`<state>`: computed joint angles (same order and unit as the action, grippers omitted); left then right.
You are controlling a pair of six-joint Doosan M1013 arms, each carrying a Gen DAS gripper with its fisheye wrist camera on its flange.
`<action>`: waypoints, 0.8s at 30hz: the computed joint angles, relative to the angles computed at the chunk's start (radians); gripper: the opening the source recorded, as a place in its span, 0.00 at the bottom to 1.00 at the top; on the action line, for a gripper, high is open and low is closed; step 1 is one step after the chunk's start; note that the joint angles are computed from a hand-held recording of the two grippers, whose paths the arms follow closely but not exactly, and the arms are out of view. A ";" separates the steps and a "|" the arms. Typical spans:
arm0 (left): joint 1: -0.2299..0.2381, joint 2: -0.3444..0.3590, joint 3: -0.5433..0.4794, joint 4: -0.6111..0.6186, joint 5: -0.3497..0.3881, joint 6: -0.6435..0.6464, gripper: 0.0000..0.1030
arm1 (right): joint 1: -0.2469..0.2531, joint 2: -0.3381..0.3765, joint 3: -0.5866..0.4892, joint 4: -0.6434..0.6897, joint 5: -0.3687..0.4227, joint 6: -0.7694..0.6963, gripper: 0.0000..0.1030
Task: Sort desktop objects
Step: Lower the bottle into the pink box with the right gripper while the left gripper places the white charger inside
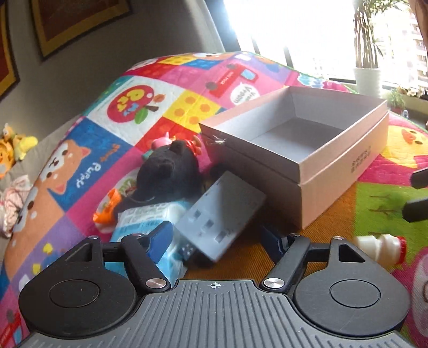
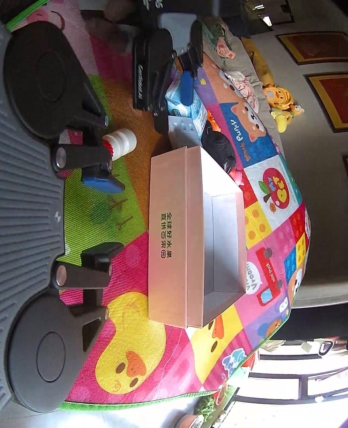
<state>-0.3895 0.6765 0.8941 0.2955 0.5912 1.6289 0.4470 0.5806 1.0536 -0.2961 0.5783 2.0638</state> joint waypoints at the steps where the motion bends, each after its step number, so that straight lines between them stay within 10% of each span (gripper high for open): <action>1: -0.001 0.019 -0.031 0.000 0.020 0.012 0.77 | 0.001 -0.002 0.004 0.001 -0.006 -0.003 0.49; 6: 0.011 0.058 -0.106 -0.088 0.087 0.077 0.70 | -0.002 -0.012 0.024 0.031 -0.049 -0.050 0.58; 15: 0.028 -0.101 0.122 -0.246 0.064 0.145 0.54 | 0.009 -0.003 -0.007 0.225 -0.032 -0.366 0.58; 24: 0.036 -0.167 0.231 -0.255 0.042 0.106 0.70 | 0.030 0.057 -0.110 0.272 0.075 -0.465 0.48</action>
<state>-0.3533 0.5092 1.1246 0.0407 0.6332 1.7350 0.4770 0.6380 0.9432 -0.0242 0.6529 1.5988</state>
